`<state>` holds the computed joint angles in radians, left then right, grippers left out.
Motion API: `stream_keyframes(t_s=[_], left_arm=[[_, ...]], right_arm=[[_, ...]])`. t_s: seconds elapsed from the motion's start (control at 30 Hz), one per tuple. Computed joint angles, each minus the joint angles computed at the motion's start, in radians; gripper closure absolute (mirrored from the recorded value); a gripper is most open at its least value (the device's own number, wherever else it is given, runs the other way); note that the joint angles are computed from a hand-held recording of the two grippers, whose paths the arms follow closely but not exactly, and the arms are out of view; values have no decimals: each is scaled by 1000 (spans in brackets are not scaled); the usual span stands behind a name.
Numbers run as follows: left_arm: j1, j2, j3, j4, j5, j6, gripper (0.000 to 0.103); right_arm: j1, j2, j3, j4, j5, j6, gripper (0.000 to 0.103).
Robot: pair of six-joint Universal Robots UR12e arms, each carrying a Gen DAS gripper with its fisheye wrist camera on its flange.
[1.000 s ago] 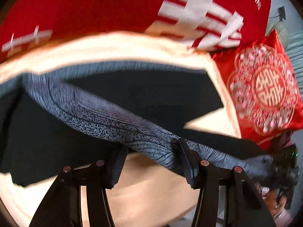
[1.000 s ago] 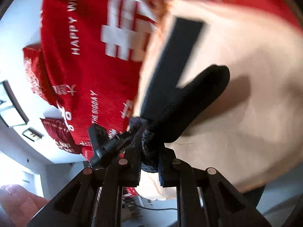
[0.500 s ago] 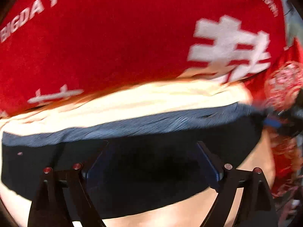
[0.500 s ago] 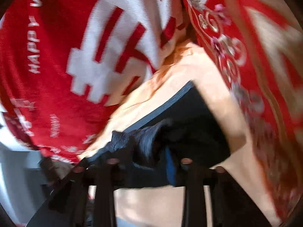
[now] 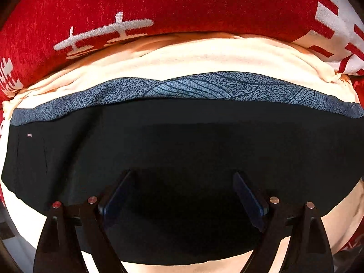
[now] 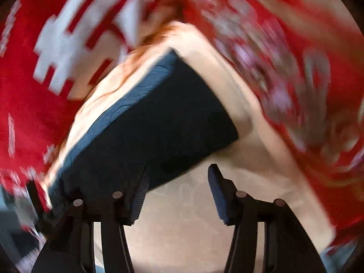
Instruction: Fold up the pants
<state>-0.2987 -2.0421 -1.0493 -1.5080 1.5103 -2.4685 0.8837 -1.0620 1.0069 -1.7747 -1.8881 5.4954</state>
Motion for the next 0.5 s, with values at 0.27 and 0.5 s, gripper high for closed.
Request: stream_keyframes(t_s=[0.27, 0.5], left_arm=[[10, -9, 18, 16, -29, 10, 13], [10, -33, 62, 4, -11, -12, 13]], right_arm=[[-2, -3, -27, 115, -133, -43, 95], [-10, -56, 137, -100, 17, -11, 91]])
